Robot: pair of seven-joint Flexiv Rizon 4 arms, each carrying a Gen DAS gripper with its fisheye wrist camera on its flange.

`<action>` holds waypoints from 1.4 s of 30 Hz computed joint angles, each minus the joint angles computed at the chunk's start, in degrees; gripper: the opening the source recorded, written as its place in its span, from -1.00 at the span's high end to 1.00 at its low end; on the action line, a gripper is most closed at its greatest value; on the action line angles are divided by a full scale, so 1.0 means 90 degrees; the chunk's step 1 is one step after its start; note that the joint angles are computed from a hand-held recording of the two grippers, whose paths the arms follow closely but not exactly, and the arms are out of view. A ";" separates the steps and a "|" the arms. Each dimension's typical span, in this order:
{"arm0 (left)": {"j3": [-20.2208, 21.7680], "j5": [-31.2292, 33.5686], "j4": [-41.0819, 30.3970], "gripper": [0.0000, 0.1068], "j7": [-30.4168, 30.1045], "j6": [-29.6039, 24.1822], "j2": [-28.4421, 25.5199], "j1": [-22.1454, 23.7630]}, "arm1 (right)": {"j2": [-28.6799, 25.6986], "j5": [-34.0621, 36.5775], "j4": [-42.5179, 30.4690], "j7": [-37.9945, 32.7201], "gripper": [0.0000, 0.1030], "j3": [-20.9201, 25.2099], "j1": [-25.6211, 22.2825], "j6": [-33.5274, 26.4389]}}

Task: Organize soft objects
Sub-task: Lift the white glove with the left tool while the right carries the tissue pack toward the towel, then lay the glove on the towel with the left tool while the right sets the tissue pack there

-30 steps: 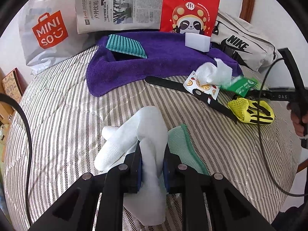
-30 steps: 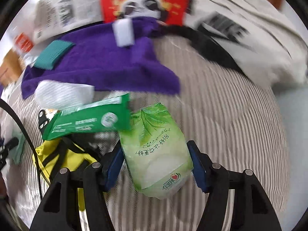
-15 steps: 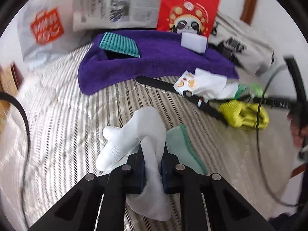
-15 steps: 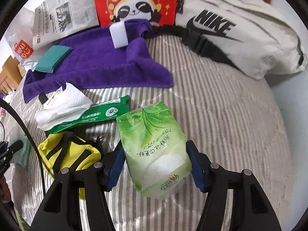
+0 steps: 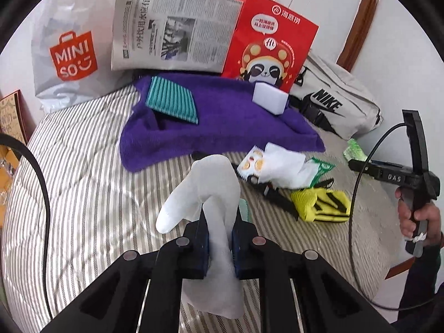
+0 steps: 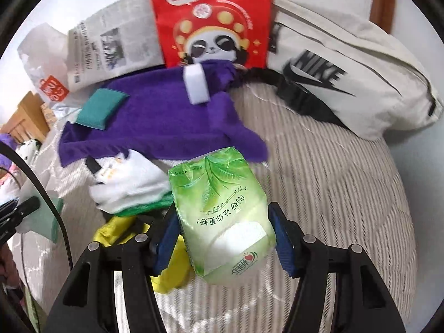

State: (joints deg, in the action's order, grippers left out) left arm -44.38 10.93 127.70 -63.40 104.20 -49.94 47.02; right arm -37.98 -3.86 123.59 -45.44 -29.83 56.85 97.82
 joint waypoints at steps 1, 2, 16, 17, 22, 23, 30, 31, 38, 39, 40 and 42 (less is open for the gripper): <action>-0.0067 0.0009 -0.0025 0.77 0.0008 -0.0017 -0.0016 0.0046 | -0.0004 -0.0015 -0.0054 -0.0004 -0.19 0.0031 -0.0023 -0.0008; -0.0133 0.0012 -0.0056 0.77 0.0016 -0.0033 -0.0032 0.0091 | -0.0004 -0.0050 -0.0125 -0.0021 -0.19 0.0068 -0.0054 -0.0024; -0.0559 -0.0283 -0.0703 0.77 0.0222 -0.0349 -0.0367 0.0166 | -0.0219 -0.0535 -0.1252 0.0084 -0.19 0.0528 -0.0813 -0.0291; -0.0624 -0.0330 -0.0781 0.77 0.0235 -0.0388 -0.0417 0.0178 | -0.0243 -0.0589 -0.1342 0.0117 -0.19 0.0569 -0.0883 -0.0330; -0.0772 -0.0514 -0.1156 0.77 0.0328 -0.0485 -0.0489 0.0075 | -0.0417 -0.0859 -0.1832 0.0302 -0.19 0.0754 -0.1255 -0.0484; -0.0711 -0.0552 -0.1288 0.77 0.0356 -0.0479 -0.0458 -0.0047 | -0.0460 -0.0920 -0.1967 0.0331 -0.19 0.0857 -0.1388 -0.0566; 0.0195 -0.0901 -0.2076 0.77 0.0252 -0.0277 -0.0274 -0.1126 | -0.0835 -0.1363 -0.2630 0.0628 -0.19 0.1261 -0.1957 -0.0962; 0.0195 -0.0909 -0.2156 0.77 0.0249 -0.0290 -0.0330 -0.1161 | -0.0871 -0.1432 -0.2685 0.0639 -0.19 0.1350 -0.2042 -0.1001; 0.0022 -0.1097 -0.2559 0.77 0.0396 -0.0583 -0.0697 -0.1266 | -0.1311 -0.1760 -0.3376 0.0465 -0.19 0.2395 -0.2946 -0.1607; 0.0030 -0.1127 -0.2577 0.77 0.0411 -0.0585 -0.0710 -0.1293 | -0.1376 -0.1772 -0.3473 0.0427 -0.19 0.2531 -0.3055 -0.1703; 0.0033 -0.1145 -0.2603 0.77 0.0443 -0.0604 -0.0735 -0.1316 | -0.1414 -0.1787 -0.3529 0.0416 -0.19 0.2598 -0.3107 -0.1770; 0.0017 -0.1175 -0.2614 0.77 0.0490 -0.0605 -0.0777 -0.1321 | -0.1519 -0.1830 -0.3647 0.0369 -0.19 0.2696 -0.3191 -0.1850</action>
State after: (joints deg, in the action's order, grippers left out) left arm -44.23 0.36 104.18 -58.99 98.75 -56.94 35.13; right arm -51.66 -20.33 90.77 -42.12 -5.57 28.12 81.17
